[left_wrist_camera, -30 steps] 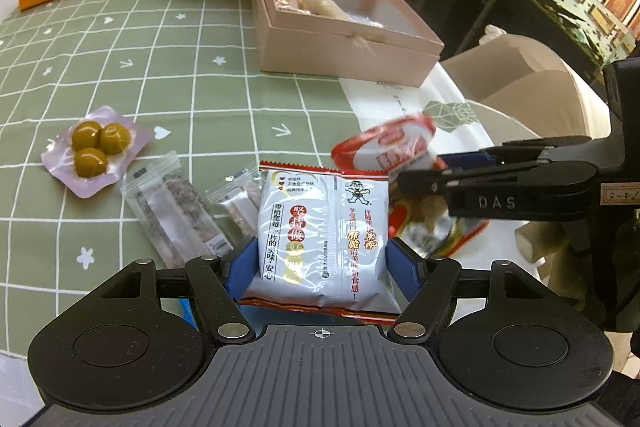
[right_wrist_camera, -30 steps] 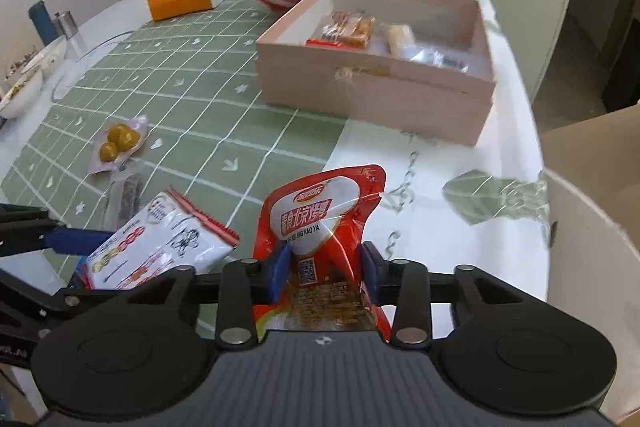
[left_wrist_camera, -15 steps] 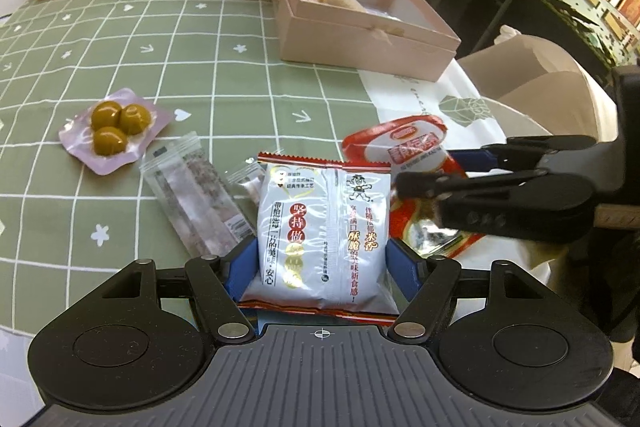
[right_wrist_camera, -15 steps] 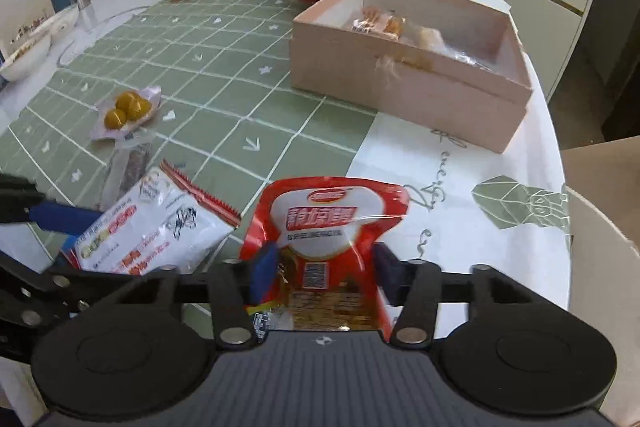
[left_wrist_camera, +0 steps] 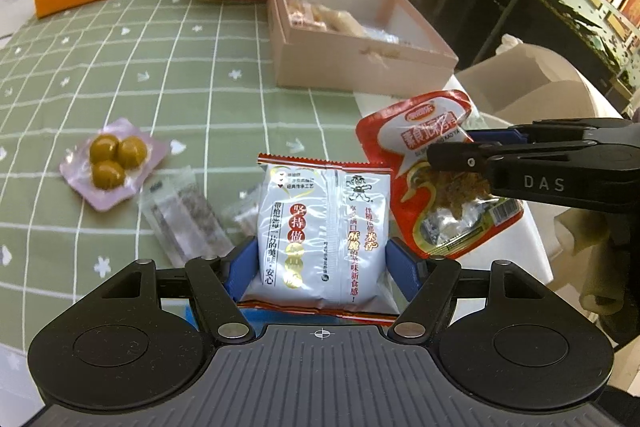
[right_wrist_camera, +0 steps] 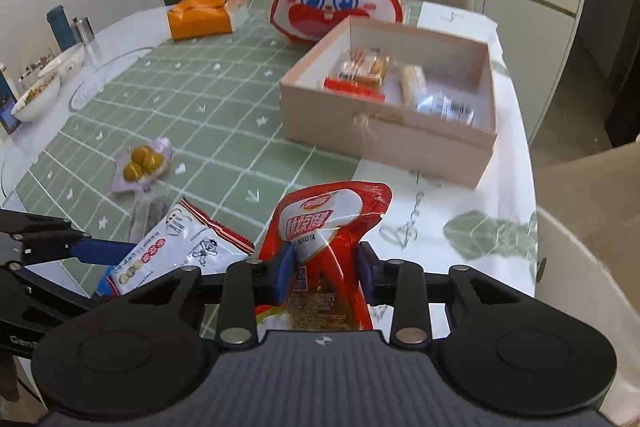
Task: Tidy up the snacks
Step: 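Carry both packets over the pink box and open both grippers to drop them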
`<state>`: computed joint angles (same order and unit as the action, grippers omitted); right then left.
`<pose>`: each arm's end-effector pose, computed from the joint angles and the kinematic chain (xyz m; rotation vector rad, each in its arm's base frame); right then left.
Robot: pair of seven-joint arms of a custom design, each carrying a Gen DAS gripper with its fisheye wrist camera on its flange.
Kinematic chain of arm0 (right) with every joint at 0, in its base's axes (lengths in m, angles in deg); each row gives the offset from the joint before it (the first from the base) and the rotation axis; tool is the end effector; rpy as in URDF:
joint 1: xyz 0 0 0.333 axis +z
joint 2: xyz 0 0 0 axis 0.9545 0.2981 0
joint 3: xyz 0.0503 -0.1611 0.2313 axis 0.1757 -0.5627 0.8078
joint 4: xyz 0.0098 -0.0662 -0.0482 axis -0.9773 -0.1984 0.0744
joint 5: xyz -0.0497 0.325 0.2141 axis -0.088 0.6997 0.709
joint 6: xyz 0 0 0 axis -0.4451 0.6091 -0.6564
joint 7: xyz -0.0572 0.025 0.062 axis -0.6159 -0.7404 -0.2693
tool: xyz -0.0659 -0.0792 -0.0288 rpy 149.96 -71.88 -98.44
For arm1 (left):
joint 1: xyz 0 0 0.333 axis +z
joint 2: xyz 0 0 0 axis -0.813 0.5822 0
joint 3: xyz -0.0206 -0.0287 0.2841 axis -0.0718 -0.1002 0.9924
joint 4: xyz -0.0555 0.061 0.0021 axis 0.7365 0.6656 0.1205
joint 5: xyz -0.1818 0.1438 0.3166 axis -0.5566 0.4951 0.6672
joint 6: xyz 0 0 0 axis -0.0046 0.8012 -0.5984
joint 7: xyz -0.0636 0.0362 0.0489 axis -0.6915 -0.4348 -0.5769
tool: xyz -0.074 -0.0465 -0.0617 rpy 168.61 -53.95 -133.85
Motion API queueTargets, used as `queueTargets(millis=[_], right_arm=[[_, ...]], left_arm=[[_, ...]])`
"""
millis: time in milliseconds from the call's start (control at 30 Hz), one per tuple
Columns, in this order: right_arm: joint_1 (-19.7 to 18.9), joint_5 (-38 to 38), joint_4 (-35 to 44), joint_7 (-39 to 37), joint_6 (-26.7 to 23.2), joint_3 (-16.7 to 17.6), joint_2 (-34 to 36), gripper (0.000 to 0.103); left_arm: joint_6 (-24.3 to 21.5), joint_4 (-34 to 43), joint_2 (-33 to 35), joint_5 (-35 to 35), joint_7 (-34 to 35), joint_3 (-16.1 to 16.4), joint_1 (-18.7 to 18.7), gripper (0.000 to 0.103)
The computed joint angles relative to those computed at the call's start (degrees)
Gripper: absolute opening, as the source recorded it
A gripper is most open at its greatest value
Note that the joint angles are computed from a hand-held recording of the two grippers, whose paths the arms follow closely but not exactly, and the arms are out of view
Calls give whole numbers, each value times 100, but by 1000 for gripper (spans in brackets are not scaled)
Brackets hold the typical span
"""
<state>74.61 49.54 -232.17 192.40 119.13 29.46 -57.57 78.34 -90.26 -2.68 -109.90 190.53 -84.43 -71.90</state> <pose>0.4025 0.2081 0.3951 -1.7701 1.8244 -0.5795 0.4664 -0.1796 0.3808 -1.4464 2.5212 -0.9504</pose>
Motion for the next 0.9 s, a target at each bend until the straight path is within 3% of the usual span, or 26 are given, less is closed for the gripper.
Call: queueTargets(millis=[233,433,533,667,733,800,900], right_arm=[[-61,88,178,-507,146,-272,-1,32],[-580,-89,692,-866,413,-324,332,32],[-1163,-756,1180,-674,481,-82,730,32],[-1202,-1274,2120,-793,258,-363,1686,32],[-1090,-874,2658,-1350,200,-566,2306,32],[-1123,343,3169,-2563,26,-534,2900,35],[-1054,832,3814,-2976,-401,-677,3521,36]], left_arm=[[196,683,431,107,-192,-154,22,75],[484,1997,1351,482,-494,-512,219,75],[610,2783,2033,1135,-1140,-641,270,75],[616,4026,3131,2224,-2310,-510,47,75],[419,4793,3732,3058,-3063,-137,-299,76],[131,5566,4305,3722,-3685,193,-573,75],[160,6051,4688,4142,-4071,240,-623,75]])
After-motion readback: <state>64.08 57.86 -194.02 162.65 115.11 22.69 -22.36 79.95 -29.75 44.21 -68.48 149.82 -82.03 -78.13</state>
